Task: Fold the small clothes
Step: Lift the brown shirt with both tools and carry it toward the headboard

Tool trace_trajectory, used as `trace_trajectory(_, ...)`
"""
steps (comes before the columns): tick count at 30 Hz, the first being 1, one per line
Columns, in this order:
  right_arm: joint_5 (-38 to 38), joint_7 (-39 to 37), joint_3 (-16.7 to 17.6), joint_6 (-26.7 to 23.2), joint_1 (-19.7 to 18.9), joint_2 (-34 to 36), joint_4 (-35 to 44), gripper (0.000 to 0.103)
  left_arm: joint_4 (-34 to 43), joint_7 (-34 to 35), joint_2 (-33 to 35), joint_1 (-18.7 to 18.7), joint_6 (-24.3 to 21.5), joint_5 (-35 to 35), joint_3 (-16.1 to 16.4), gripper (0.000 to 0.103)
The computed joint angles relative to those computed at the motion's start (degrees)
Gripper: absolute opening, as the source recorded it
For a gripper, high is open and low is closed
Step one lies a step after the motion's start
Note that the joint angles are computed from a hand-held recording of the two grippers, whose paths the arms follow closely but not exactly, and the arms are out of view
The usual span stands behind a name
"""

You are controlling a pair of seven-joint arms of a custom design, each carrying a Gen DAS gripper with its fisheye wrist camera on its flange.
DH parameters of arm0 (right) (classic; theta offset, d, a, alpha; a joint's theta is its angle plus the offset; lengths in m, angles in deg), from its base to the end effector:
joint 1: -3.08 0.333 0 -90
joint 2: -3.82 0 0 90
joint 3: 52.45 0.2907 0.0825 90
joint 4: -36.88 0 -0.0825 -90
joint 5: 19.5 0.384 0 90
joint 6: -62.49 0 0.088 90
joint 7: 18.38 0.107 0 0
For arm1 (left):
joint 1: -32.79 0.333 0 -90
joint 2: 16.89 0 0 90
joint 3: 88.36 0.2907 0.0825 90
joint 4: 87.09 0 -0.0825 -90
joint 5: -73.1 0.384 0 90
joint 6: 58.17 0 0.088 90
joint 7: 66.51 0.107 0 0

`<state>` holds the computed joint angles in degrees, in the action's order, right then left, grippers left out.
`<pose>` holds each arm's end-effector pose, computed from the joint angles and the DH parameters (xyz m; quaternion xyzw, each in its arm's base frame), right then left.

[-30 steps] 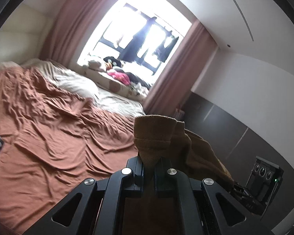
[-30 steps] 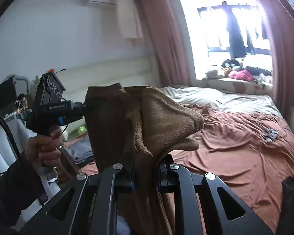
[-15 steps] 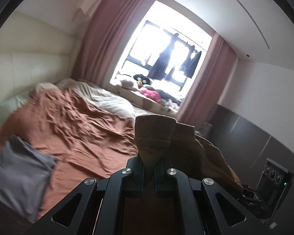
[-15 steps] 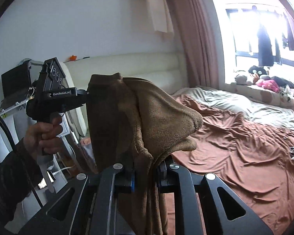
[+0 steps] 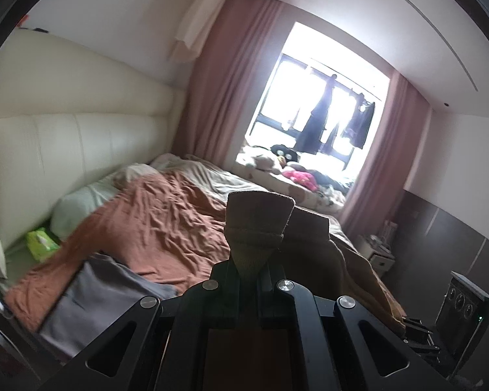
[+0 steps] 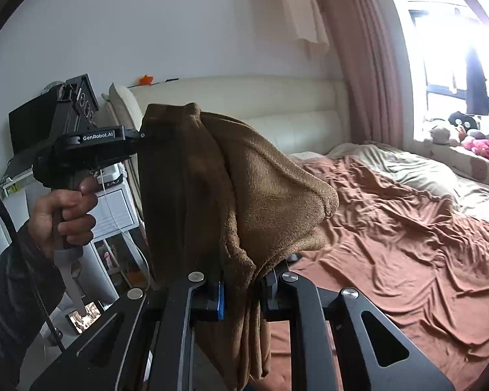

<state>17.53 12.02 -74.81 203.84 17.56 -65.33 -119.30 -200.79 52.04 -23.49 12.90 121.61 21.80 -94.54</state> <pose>0.2922 -0.0712 0.5981 -0.7222 0.3679 -0.2337 0.5371 0.5305 -0.1869 0.6184 -0.5496 0.5886 -0.5536 0.2122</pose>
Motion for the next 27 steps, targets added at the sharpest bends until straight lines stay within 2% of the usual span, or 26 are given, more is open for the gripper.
trace_trajectory(2,0.86,-0.58,0.90,1.57,2.23,1.88,0.64,0.011,-0.42,0.29,-0.24,0.68,-0.03,-0.11,0.87,0.006)
trace_trajectory(5,1.95,-1.55,0.91,2.67,5.03,4.16,1.73,0.011,-0.98,4.64,-0.83,0.56,-0.18,-4.62,3.28,0.006)
trace_trajectory(9,3.90,-3.05,1.34,4.43,8.72,8.18,3.38,0.011,-2.63,6.35,-1.97,2.15,-0.11,-6.67,4.39,0.006)
trace_trajectory(13,6.45,-4.18,1.72,5.59,11.91,12.94,5.40,0.011,-4.53,0.30,-2.48,5.93,0.04,-0.30,3.87,0.006)
trace_trajectory(18,10.89,-6.22,2.82,6.55,15.56,18.54,8.03,0.011,-7.00,-2.10,-3.79,6.46,0.91,2.47,6.60,0.006)
trace_trajectory(23,15.02,-8.98,4.04,6.64,16.79,23.65,10.56,0.011,-7.70,-5.13,-3.25,7.48,0.88,5.52,8.67,0.006)
trace_trajectory(27,19.17,-11.55,4.92,6.87,17.01,29.57,13.85,0.011,-5.44,-4.67,-0.28,7.71,1.01,4.10,9.58,0.006)
